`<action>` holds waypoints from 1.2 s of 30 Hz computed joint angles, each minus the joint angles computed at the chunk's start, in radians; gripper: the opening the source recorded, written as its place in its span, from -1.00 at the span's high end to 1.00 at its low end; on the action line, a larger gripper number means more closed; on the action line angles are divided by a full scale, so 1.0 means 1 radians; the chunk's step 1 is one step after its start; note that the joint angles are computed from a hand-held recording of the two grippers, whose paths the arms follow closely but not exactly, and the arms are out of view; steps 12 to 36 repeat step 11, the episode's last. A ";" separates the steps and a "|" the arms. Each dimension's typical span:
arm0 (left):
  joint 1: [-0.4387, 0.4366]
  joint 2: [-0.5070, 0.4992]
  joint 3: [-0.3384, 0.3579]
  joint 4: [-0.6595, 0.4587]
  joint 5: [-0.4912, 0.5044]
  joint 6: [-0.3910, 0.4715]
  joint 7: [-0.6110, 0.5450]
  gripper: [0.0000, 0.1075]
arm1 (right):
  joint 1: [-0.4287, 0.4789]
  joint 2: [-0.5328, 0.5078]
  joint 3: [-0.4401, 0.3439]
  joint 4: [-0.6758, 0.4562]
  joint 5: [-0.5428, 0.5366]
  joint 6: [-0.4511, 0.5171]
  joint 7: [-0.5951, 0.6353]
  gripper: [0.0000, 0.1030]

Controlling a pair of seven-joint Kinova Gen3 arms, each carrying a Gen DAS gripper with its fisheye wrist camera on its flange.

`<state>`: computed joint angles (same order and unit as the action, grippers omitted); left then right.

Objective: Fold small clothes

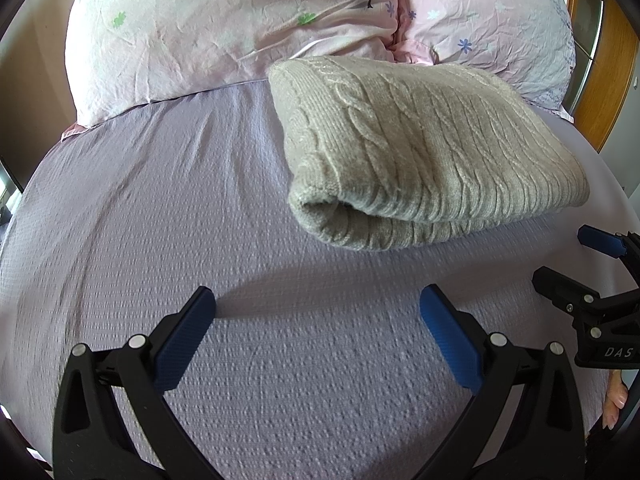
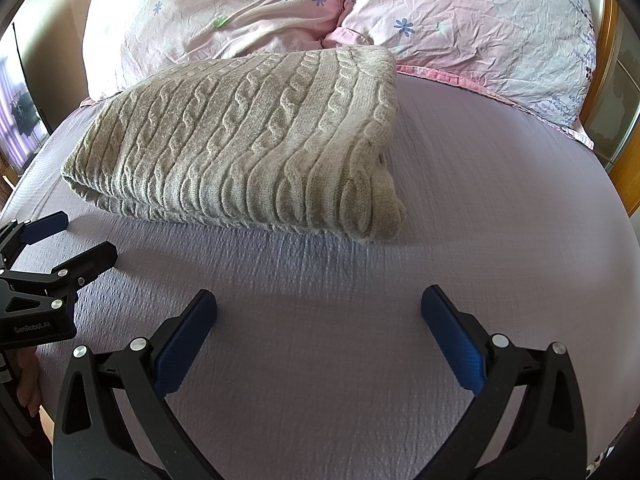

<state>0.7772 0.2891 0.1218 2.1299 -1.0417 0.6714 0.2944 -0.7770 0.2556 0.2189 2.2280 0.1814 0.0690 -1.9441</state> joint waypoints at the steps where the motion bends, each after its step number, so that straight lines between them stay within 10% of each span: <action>1: 0.001 0.000 0.000 0.000 -0.002 0.001 0.002 -0.89 | 0.000 0.000 0.000 0.001 0.000 -0.001 0.000 -0.97; 36: 0.002 0.001 0.001 -0.002 -0.002 0.005 0.004 -0.89 | -0.003 0.000 0.003 0.000 -0.003 -0.001 0.002 -0.97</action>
